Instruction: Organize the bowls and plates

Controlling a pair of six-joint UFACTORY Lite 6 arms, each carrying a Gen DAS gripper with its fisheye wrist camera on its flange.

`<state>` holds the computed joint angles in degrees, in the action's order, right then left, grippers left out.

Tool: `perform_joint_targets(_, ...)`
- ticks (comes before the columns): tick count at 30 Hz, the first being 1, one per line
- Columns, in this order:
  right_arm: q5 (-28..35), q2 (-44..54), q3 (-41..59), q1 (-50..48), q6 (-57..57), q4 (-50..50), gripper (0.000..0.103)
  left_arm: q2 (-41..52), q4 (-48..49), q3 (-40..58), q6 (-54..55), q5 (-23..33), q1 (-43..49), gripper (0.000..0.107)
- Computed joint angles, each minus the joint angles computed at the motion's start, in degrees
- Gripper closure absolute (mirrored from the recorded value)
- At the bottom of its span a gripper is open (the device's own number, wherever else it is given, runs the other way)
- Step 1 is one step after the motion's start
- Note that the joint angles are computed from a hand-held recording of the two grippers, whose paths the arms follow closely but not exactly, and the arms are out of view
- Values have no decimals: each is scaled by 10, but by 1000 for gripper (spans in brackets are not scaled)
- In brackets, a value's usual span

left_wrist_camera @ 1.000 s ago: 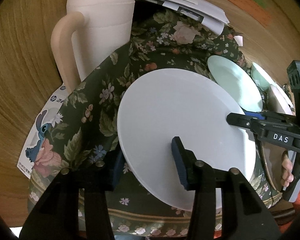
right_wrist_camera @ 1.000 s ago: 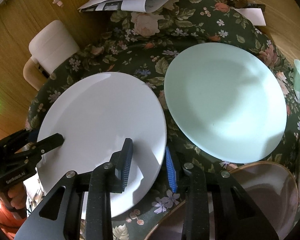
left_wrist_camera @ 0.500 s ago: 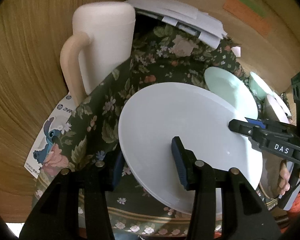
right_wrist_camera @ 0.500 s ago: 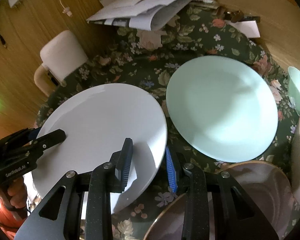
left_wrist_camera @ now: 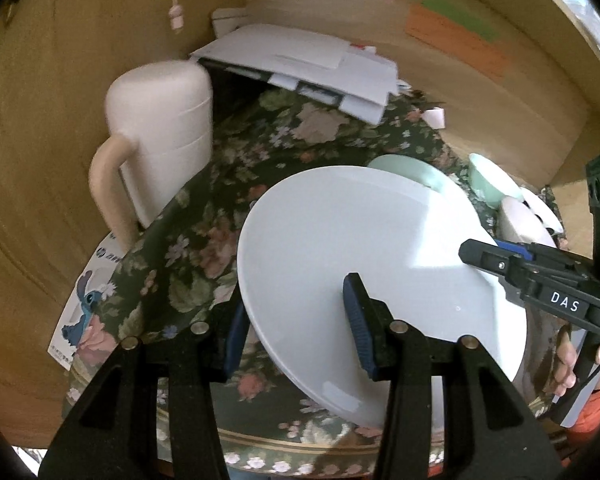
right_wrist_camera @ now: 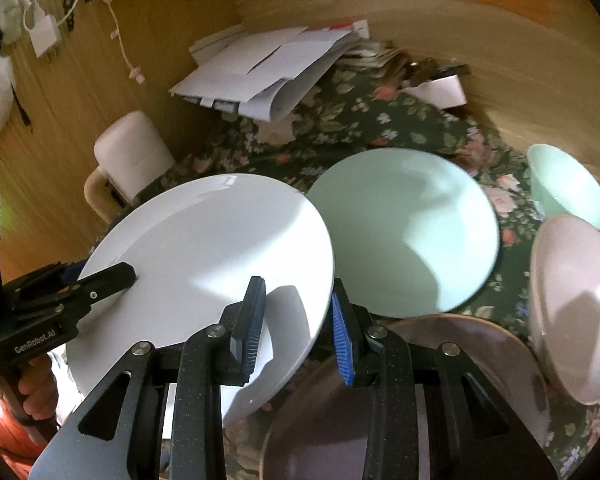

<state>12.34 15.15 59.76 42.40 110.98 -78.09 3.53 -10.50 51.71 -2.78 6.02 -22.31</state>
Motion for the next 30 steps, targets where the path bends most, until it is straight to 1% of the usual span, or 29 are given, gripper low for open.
perform_joint_targets(7, 26, -81, -78, -1, 67, -47, 74, 10, 45, 22, -58, 1, -39, 61)
perform_joint_targets(11, 40, -119, -120, 1, 100, -63, 74, 16, 94, 30, -112, 0, -65, 61)
perform_joint_targets(15, 50, -161, -162, 1, 110, -63, 74, 24, 96, 39, -120, 1, -86, 61)
perform_joint_targets(18, 59, -193, -193, 2, 112, -57, 74, 26, 151, 41, -178, 2, -104, 61)
perform_joint_targets(24, 79, -253, -249, 12, 119, -43, 74, 28, 204, 43, -241, 4, -135, 61)
perform_joint_targets(30, 97, -306, -302, 28, 135, -29, 74, 36, 318, 50, -362, 13, -173, 61)
